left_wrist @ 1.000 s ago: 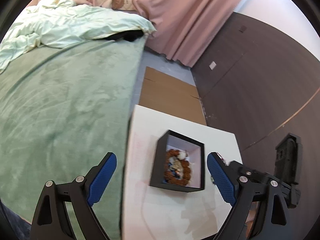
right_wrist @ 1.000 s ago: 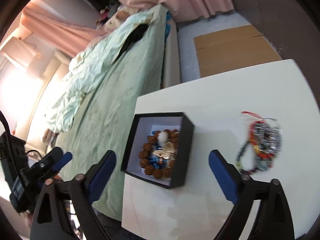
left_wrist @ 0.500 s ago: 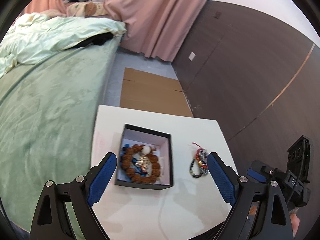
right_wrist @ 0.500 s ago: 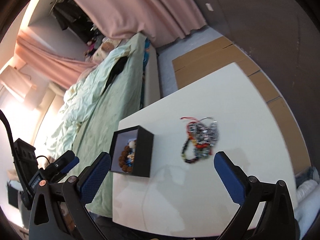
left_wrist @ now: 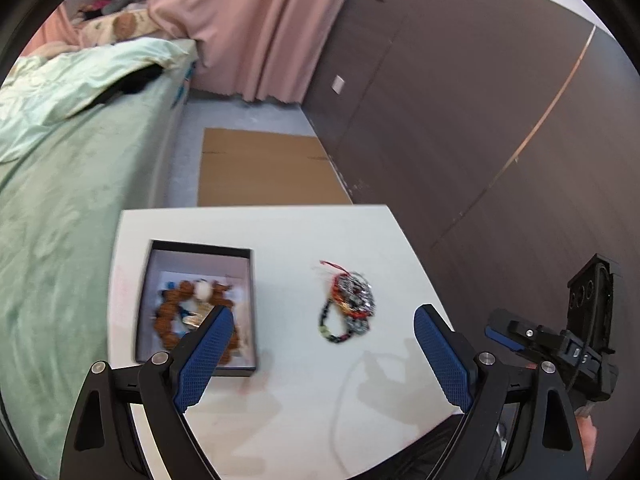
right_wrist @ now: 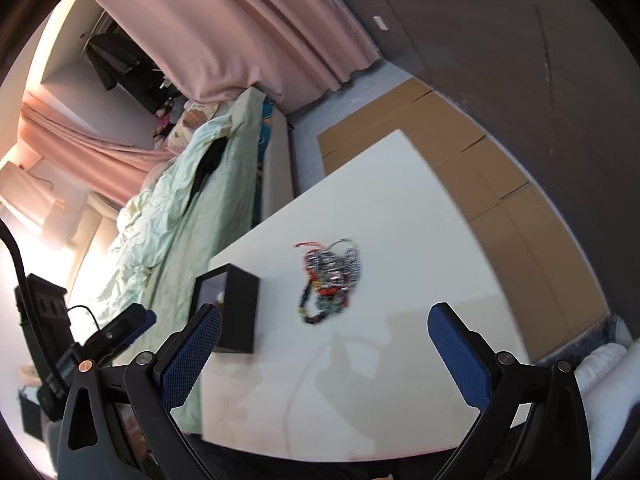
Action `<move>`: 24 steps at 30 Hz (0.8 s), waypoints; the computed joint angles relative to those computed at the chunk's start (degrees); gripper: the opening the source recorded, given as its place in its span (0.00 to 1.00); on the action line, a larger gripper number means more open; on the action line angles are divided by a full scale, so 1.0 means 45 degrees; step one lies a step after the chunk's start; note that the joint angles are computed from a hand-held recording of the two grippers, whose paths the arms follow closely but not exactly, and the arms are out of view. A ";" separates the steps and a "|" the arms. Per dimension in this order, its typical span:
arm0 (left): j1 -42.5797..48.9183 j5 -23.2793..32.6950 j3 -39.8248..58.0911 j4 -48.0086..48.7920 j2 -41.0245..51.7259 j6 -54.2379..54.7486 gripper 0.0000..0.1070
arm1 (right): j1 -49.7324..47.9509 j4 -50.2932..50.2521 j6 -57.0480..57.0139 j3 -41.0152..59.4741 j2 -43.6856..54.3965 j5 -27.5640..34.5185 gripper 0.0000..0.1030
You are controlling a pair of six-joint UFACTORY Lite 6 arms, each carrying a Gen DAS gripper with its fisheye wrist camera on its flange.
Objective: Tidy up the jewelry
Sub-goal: 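Grasp a silver chain bracelet from the tangled pile with the left tool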
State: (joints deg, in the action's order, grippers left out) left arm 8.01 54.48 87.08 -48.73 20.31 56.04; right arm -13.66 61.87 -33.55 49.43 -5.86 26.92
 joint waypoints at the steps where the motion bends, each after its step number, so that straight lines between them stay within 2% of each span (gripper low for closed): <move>1: -0.0233 -0.0087 0.0037 0.0223 0.0059 -0.0191 0.85 | -0.0180 0.0035 -0.0097 -0.0088 0.0042 0.0031 1.00; 4: -0.0876 -0.0261 0.0293 0.0605 0.0434 -0.0637 0.77 | -0.0705 0.0677 -0.0890 -0.0309 0.0261 0.0257 1.00; 6: -0.1232 -0.0380 0.0582 0.1007 0.0749 -0.1191 0.64 | -0.0976 0.0940 -0.1314 -0.0421 0.0444 0.0286 1.00; 8: -0.1631 -0.0332 0.1130 0.1461 0.1305 -0.1781 0.56 | -0.1235 0.1407 -0.1932 -0.0395 0.0767 0.0493 1.00; 10: -0.1983 -0.0417 0.1633 0.1805 0.1839 -0.2301 0.52 | -0.1424 0.1848 -0.2487 -0.0414 0.0961 0.0621 1.00; 12: -0.2267 -0.0427 0.2198 0.2128 0.2414 -0.2812 0.43 | -0.1556 0.2187 -0.2920 -0.0409 0.1130 0.0703 0.98; 14: -0.2502 -0.0242 0.2821 0.2371 0.2991 -0.3273 0.40 | -0.1783 0.2485 -0.3339 -0.0400 0.1365 0.0871 0.97; 18: -0.2901 0.0039 0.3947 0.2784 0.3976 -0.3991 0.38 | -0.2183 0.2708 -0.3738 -0.0096 0.2158 0.1463 0.79; 24: -0.3720 0.0726 0.6124 0.3221 0.5572 -0.5000 0.38 | -0.2569 0.2966 -0.4108 0.0003 0.2741 0.1778 0.78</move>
